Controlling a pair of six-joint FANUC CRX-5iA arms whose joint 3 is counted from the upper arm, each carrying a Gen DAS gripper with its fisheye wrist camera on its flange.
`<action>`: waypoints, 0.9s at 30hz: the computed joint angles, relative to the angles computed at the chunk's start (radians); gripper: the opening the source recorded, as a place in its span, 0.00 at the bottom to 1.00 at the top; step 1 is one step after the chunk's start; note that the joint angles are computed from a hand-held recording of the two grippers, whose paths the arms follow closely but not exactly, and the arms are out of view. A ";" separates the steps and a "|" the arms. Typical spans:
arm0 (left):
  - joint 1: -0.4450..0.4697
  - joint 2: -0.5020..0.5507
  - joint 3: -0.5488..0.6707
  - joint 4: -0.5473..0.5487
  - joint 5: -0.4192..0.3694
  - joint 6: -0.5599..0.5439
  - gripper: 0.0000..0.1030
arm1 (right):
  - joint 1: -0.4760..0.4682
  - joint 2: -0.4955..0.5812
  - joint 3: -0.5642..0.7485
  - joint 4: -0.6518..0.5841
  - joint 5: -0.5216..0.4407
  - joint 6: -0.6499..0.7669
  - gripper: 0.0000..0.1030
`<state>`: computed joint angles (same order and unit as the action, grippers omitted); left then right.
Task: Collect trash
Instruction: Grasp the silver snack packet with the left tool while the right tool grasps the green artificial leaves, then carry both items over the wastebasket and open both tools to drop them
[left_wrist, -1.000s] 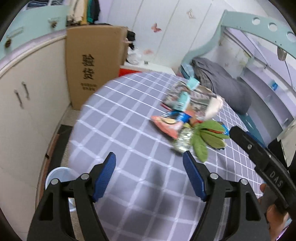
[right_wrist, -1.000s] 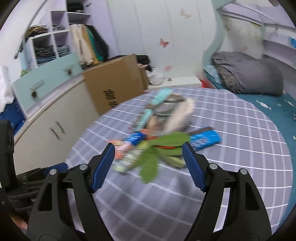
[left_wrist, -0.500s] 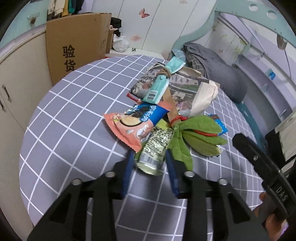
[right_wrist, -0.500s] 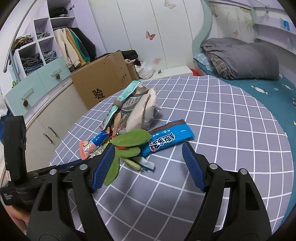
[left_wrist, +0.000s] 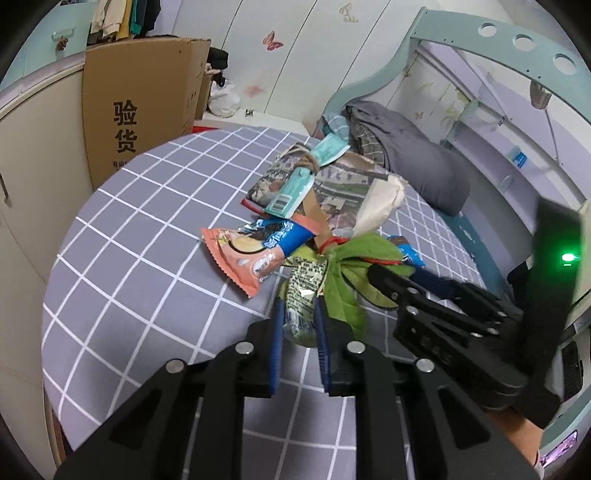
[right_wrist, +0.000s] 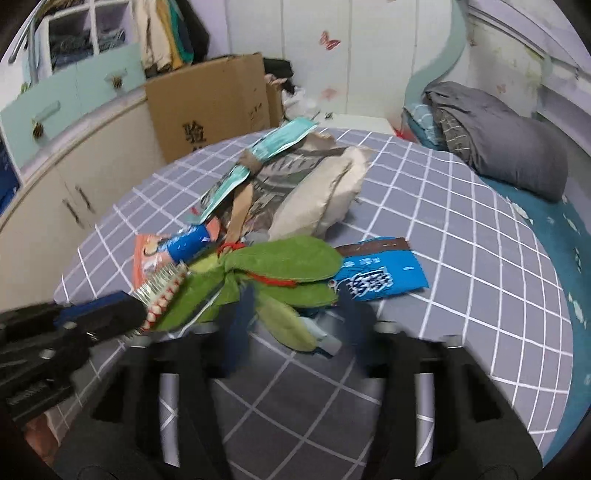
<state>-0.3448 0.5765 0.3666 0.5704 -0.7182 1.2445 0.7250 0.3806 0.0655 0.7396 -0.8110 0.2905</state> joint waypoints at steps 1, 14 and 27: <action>0.002 -0.008 -0.016 0.024 0.007 -0.019 0.15 | 0.002 -0.002 0.000 -0.005 0.002 0.007 0.20; 0.027 -0.182 -0.256 0.262 0.185 -0.220 0.15 | 0.047 -0.129 -0.122 0.248 0.051 -0.210 0.10; 0.126 -0.330 -0.437 0.313 0.288 -0.258 0.15 | 0.116 -0.062 0.046 0.226 0.134 -0.106 0.10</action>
